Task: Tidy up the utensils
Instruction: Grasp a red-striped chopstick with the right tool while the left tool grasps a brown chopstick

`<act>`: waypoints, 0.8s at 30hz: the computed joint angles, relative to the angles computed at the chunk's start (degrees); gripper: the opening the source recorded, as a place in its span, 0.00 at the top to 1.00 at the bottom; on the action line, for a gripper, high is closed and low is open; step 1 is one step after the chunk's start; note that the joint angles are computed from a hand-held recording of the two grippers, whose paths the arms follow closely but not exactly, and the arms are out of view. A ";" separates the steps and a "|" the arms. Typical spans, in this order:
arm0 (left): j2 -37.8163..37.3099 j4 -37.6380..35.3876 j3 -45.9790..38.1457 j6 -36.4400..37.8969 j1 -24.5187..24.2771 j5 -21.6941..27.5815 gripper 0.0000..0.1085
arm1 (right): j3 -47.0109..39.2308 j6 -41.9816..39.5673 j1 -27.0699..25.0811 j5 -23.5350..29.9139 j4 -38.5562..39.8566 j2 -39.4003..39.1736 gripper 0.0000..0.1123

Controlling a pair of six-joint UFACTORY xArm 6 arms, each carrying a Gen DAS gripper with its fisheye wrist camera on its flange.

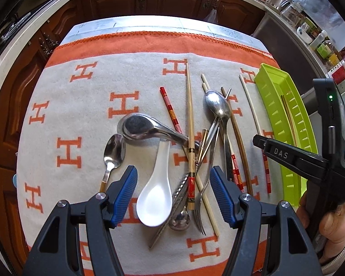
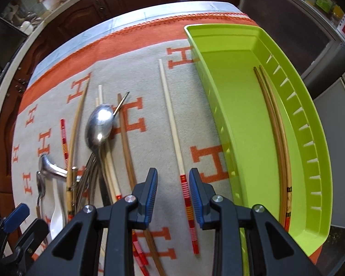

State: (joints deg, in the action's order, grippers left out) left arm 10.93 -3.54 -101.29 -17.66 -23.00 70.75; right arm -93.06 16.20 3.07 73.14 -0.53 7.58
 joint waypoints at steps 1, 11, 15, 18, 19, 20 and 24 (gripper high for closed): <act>0.13 -0.23 -0.06 0.41 0.23 -0.03 0.41 | -0.14 0.88 0.43 -0.09 -1.59 0.23 0.75; 2.34 -2.55 -2.35 3.44 2.21 0.56 0.41 | -8.59 6.56 3.70 7.45 -10.22 6.49 0.75; 2.66 -3.17 -2.67 4.60 2.48 0.64 0.41 | -11.63 8.45 4.25 10.11 -10.94 8.49 0.75; 3.05 -3.88 -3.19 5.35 2.77 1.15 0.41 | -13.33 8.02 3.50 10.66 -8.85 9.75 0.81; 3.17 -4.03 -3.37 5.55 2.84 1.24 0.41 | -14.10 7.63 3.07 10.86 -7.64 10.31 0.86; 3.19 -4.14 -3.45 5.69 2.89 1.25 0.41 | -14.92 7.11 2.69 11.25 -6.53 10.86 0.88; 3.39 -4.81 -4.08 6.10 3.13 1.10 0.41 | -17.02 5.28 2.03 12.82 -3.74 12.07 0.94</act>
State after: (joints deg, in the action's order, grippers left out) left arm 14.32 -8.34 -105.37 -11.56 -19.87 71.85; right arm -110.08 21.48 5.10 85.96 -4.27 19.65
